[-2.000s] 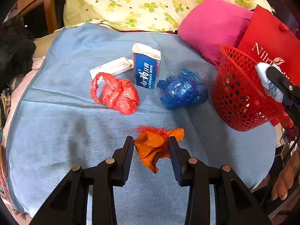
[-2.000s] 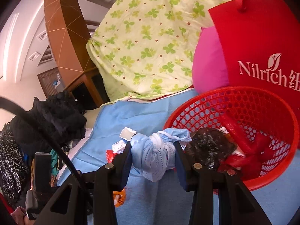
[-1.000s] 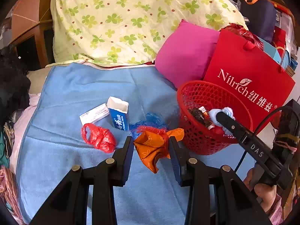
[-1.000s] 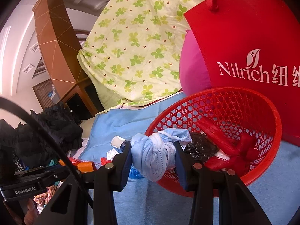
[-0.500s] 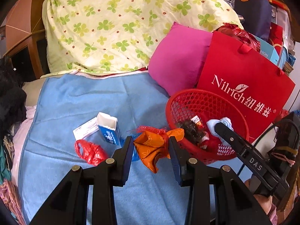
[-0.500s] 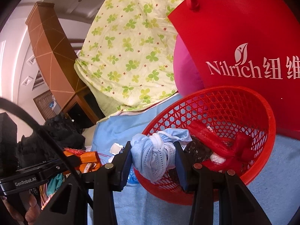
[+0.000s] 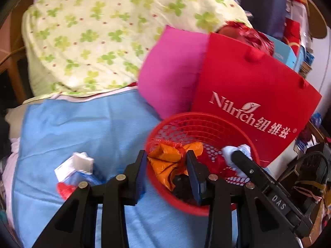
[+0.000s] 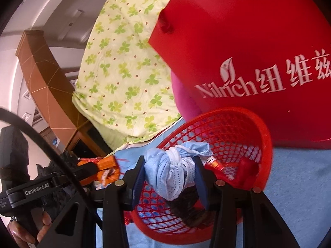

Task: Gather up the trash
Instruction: 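Drop the mask from the right tool while the left tool drops the orange wrapper into the basket, then grasp the blue plastic bag with the right tool while the left tool grasps the red plastic bag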

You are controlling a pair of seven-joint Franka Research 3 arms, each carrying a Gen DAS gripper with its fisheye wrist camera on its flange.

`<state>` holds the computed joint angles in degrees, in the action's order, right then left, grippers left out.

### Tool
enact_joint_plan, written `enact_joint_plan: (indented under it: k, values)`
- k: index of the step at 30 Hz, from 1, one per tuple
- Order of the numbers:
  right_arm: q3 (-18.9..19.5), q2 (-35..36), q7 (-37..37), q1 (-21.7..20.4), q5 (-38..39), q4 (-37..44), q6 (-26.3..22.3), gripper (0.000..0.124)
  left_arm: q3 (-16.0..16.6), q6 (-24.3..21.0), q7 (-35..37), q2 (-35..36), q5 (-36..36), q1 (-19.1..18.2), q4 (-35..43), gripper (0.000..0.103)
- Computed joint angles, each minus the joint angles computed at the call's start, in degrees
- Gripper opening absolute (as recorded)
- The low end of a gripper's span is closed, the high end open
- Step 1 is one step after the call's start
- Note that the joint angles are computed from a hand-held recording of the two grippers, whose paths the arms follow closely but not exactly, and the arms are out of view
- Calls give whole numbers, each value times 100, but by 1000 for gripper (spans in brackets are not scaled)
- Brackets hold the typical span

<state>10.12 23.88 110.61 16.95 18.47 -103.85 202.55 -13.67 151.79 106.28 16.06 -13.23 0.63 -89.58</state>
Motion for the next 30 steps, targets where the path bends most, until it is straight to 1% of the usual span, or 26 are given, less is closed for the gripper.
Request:
enact_joint_plan:
  k: [1,2,3,4,6,9,10,13,15,16,18,19,20,22,23,24,26,27,28,29,30]
  values:
    - [-224,-10,-130,209,238,29,-61,61,-2,-24,-10,58,43,-31,59,51]
    - [-306,-16,-187,278,357,47,-122,72,-3,-70,-31,141,103,-70,142,58]
    - [-319,-10,-178,267,442,74,-205,73,-4,-57,-57,182,143,-92,162,66]
    - [-275,-5,-139,210,467,59,-166,73,-14,-4,-59,181,144,-87,123,67]
    - [31,-1,77,-133,220,-23,-12,73,-49,10,3,135,88,-31,34,67]
    - [-108,-48,68,-38,307,-108,76,73,4,141,105,-131,77,56,-391,67]
    - [-95,-59,86,-55,277,-125,90,73,59,211,117,-243,130,71,-572,67]
    - [-177,-115,-12,57,296,-189,223,73,356,468,-120,-617,608,62,-1190,67]
    - [-150,-151,-100,81,143,-252,441,73,519,568,-306,-796,888,101,-1505,67]
    - [-125,-158,-162,95,8,-271,576,73,655,638,-506,-925,1125,141,-1733,67]
    - [59,-156,-66,-54,-503,-320,795,73,851,735,-912,-1083,1572,218,-2029,67]
    - [154,-145,-53,-106,-877,-328,940,73,950,763,-1154,-1150,1834,269,-2160,67]
    - [173,-134,-70,-94,-1062,-320,1008,73,1015,776,-1323,-1203,2005,333,-2265,67]
    - [336,-81,-48,-158,-1844,-264,1128,73,1099,786,-1479,-1299,2081,489,-2464,67]
    - [372,-54,-37,-154,-2058,-220,1101,73,1121,786,-1472,-1326,2032,562,-2538,67]
    - [469,-1,12,-181,-2396,-131,990,73,1146,761,-1482,-1344,1989,630,-2595,67]
    - [844,229,314,-391,-3174,222,472,73,1176,740,-1501,-1360,1921,732,-2683,67]
    - [979,338,356,-435,-3340,398,153,73,1182,745,-1473,-1371,1850,775,-2733,67]
    - [1004,479,239,-315,-3313,694,-425,73,1183,754,-1417,-1376,1752,813,-2775,67]
    - [951,566,112,-180,-3208,875,-770,73,1178,756,-1368,-1379,1674,838,-2799,67]
    - [851,708,-14,17,-3108,1177,-1282,73,1176,753,-1306,-1347,1590,862,-2786,67]
